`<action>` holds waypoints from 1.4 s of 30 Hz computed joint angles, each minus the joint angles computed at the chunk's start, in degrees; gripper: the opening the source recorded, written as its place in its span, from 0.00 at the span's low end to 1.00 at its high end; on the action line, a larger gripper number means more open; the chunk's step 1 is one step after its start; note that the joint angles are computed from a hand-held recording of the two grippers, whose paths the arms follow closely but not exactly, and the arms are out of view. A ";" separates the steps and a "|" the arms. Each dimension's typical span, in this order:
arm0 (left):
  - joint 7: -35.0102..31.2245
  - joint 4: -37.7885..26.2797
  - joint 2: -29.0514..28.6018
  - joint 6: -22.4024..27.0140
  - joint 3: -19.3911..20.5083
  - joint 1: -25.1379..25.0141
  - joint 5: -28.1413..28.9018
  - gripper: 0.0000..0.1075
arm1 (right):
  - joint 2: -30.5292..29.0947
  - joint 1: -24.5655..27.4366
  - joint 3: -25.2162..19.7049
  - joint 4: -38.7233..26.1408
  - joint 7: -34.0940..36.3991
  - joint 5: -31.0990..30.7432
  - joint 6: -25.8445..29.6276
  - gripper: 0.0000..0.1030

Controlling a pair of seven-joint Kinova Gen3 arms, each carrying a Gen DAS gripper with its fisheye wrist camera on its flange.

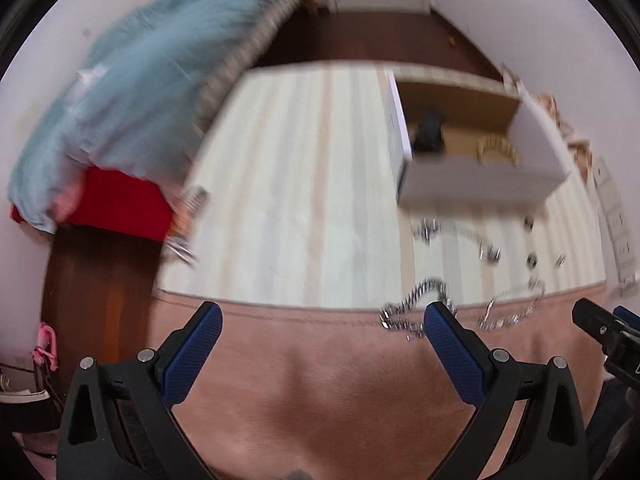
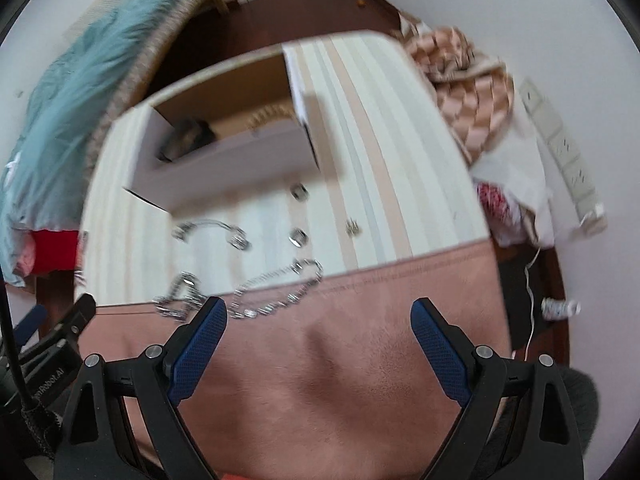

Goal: Organize jewelry

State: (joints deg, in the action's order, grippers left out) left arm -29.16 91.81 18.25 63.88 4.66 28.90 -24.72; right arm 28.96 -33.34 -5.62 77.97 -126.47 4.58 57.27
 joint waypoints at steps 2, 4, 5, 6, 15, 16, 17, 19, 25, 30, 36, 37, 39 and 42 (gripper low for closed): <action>-2.75 0.75 1.70 -2.53 0.48 -2.45 3.50 0.95 | 0.79 0.37 0.27 1.45 -0.94 -0.40 -1.37 0.82; -5.73 2.31 2.39 -6.17 0.78 -4.96 7.67 0.95 | 1.37 0.86 0.33 2.12 -1.44 -0.91 -2.33 0.80; -6.72 3.06 2.41 -7.78 0.76 -5.70 9.21 0.95 | 1.63 0.91 0.49 2.20 -1.77 -0.88 -2.64 0.79; -7.69 3.66 2.48 -9.38 0.75 -6.37 10.67 0.95 | 1.82 0.80 0.71 2.53 -2.22 -0.67 -3.09 0.79; -5.99 5.15 3.03 -15.24 -1.81 -2.89 9.87 0.19 | 3.40 1.55 0.37 2.11 -1.66 -1.16 -4.52 0.79; -6.06 5.27 2.98 -15.69 -1.50 -3.09 9.77 0.04 | 3.60 1.31 0.49 1.91 -1.58 -0.90 -4.51 0.79; -6.46 5.74 2.68 -16.58 -1.30 -3.56 10.44 0.04 | 3.75 1.08 0.56 1.78 -1.51 -0.70 -4.64 0.78; -7.28 6.23 2.37 -18.05 -1.08 -4.51 11.50 0.03 | 4.11 0.43 0.72 1.46 -1.59 -0.24 -4.77 0.73; -6.37 10.62 -1.96 -20.19 -1.69 -4.99 10.45 0.01 | 6.15 -4.98 3.07 -1.09 -4.17 5.60 -2.92 0.55; -5.29 11.86 -4.84 -20.14 -0.86 -5.51 9.29 0.01 | 5.97 -6.59 3.10 -0.67 -6.41 7.75 -3.57 0.04; -7.69 11.54 -6.58 -20.07 1.01 -6.58 10.06 0.01 | 1.87 -1.68 0.50 5.51 -5.21 2.28 -10.83 0.04; -8.67 11.62 -7.23 -20.49 1.46 -6.93 11.19 0.01 | 0.85 -1.18 0.38 6.79 -5.38 1.57 -12.36 0.04; -9.54 11.19 -7.69 -21.05 1.66 -7.18 11.65 0.01 | -1.53 -0.34 0.27 8.89 -5.83 0.42 -14.70 0.03; -10.73 10.01 -8.82 -21.30 2.09 -7.31 12.27 0.01 | -3.88 1.17 -0.61 9.74 -4.19 -0.74 -15.92 0.03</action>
State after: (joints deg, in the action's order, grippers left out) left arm -39.89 101.82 9.43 42.58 6.75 21.59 -12.46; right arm 25.08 -32.17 -6.22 87.71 -130.66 3.84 41.34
